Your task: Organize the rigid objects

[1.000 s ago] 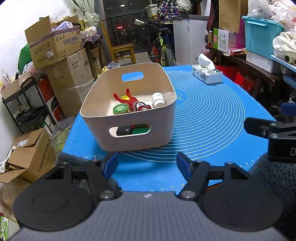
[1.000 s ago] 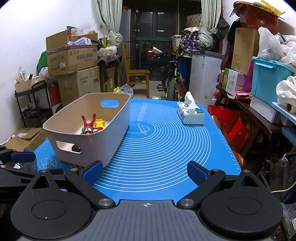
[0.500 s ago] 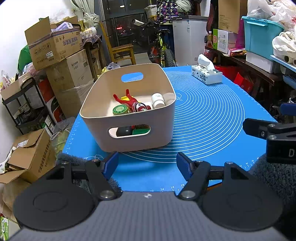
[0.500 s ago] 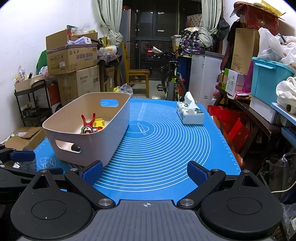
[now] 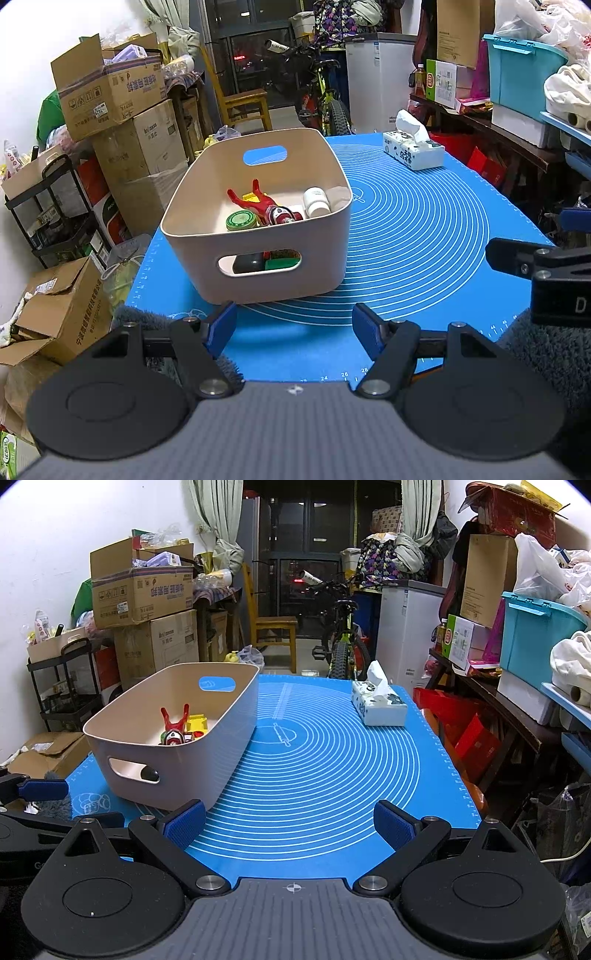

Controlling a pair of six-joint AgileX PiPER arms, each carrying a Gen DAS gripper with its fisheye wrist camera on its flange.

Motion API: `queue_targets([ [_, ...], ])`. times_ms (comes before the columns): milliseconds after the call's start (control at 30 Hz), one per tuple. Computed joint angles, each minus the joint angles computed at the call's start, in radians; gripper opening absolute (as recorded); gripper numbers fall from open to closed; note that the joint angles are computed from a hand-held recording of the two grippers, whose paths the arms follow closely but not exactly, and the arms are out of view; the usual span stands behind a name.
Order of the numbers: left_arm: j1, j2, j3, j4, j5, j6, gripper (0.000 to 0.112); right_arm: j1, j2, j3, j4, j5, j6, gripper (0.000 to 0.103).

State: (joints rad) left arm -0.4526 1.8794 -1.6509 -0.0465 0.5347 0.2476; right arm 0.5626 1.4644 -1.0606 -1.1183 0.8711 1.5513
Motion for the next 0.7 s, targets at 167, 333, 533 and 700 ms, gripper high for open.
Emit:
queue_targets([
  [167, 0.001, 0.000, 0.000, -0.002, -0.001, 0.002, 0.070, 0.000, 0.002, -0.003, 0.002, 0.000, -0.002, 0.097],
  [333, 0.002, 0.000, 0.003, -0.004, -0.003, 0.004, 0.070, -0.004, -0.004, 0.004, 0.002, -0.003, -0.003, 0.097],
  [533, 0.003, -0.001, 0.005, -0.004, -0.006, 0.005, 0.070, -0.004, -0.003, 0.001, 0.003, -0.002, -0.005, 0.097],
  [700, -0.002, -0.005, -0.008, -0.015, -0.001, 0.017, 0.070, -0.005, -0.010, 0.009, 0.004, 0.002, -0.002, 0.097],
])
